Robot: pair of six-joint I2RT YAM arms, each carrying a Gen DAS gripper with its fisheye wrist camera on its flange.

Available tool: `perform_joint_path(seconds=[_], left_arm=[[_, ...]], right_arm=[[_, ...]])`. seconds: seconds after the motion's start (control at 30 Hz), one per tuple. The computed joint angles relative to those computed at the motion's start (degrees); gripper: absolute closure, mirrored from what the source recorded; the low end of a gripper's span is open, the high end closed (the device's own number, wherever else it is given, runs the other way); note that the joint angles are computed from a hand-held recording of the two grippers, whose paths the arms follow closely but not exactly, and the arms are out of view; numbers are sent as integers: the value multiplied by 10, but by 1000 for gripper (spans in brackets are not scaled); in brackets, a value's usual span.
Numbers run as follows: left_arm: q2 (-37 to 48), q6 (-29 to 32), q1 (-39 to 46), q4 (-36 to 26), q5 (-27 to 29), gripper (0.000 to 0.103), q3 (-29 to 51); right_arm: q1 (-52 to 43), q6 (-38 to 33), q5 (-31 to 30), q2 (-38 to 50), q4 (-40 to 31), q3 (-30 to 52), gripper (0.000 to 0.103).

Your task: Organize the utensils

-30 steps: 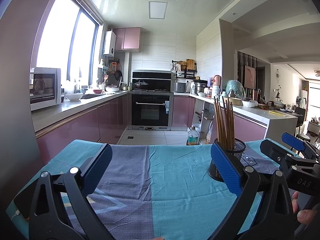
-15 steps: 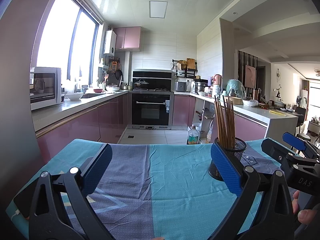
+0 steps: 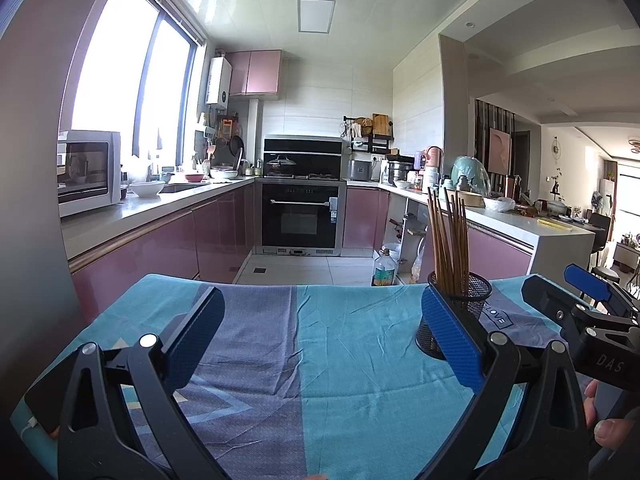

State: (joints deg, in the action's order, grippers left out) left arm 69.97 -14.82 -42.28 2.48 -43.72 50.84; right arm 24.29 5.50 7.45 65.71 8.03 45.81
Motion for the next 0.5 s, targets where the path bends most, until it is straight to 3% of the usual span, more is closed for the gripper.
perform_joint_path(seconds=[0.27, 0.37, 0.5], left_arm=[[7, 7, -4, -8, -14, 6, 3], [12, -20, 11, -45, 6, 6, 16], [37, -60, 54, -120, 60, 6, 47]], right_arm=[[-5, 1, -6, 7, -6, 5, 7], [-21, -4, -14, 13, -22, 11, 7], [-87, -17, -30, 56, -104, 55, 7]])
